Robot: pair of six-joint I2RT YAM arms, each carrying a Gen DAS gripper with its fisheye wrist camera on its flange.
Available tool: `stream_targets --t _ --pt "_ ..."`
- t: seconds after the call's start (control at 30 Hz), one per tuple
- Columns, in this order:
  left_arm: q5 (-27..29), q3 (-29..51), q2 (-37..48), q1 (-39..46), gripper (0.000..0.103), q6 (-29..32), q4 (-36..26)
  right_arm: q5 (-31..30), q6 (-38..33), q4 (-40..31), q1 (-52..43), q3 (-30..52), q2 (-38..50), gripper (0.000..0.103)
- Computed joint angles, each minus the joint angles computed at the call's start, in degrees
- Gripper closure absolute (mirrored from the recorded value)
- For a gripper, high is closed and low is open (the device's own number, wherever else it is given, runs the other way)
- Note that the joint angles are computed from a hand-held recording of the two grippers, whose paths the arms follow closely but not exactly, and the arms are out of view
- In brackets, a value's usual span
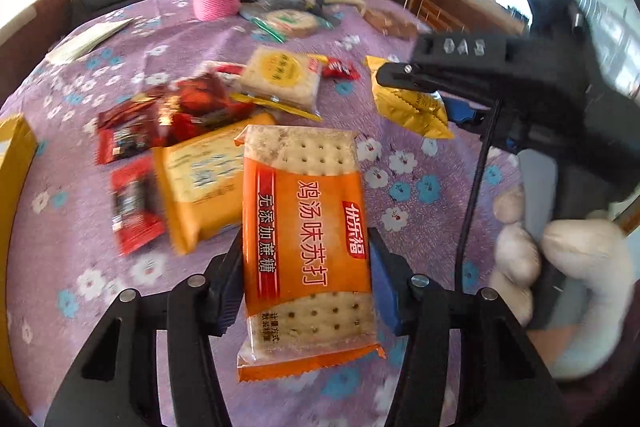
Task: Organize snacks
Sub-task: 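Carry the orange pack and yellow bag into the yellow tray and open both tools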
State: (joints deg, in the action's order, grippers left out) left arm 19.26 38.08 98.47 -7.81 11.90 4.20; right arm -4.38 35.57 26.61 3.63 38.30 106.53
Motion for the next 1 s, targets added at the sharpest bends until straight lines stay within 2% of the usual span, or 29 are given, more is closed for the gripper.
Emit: stream_targets --t 0.13,0.23,0.37,0.53,0.63,0.73,0.8,1.0 --pt "8.88 -1.98 -7.56 12.14 0.050 5.53 -6.12 -2.03 -0.80 10.66 1.41 -4.92 -1.92 0.059" --pt "15.31 0.08 -10.63 24.93 0.050 11.52 -12.93 0.95 -2.35 12.70 4.66 -5.76 -2.70 0.059" --pt "21.89 9.33 -7.51 42.49 0.050 19.65 -22.65 6.25 -3.30 9.39 10.35 -3.42 -2.36 0.059" --pt "22.12 24.22 2.66 51.69 0.050 20.43 -25.76 8.96 -1.90 1.50 20.97 -0.05 -6.62 0.059" --pt "20.53 31.86 9.34 53.15 0.050 19.84 -25.88 8.57 -1.88 -6.46 27.78 8.34 -6.53 0.059" --pt "19.19 41.52 17.31 53.48 0.050 18.04 -29.51 7.06 -2.22 -14.91 33.48 20.20 -1.96 0.059" --pt "18.24 47.87 22.77 53.68 0.050 16.23 -31.62 5.85 -2.33 -20.61 36.48 29.66 3.28 0.060" --pt "13.42 59.20 32.55 52.85 0.050 12.88 -34.57 4.67 -1.29 -36.94 42.69 60.36 24.46 0.060"
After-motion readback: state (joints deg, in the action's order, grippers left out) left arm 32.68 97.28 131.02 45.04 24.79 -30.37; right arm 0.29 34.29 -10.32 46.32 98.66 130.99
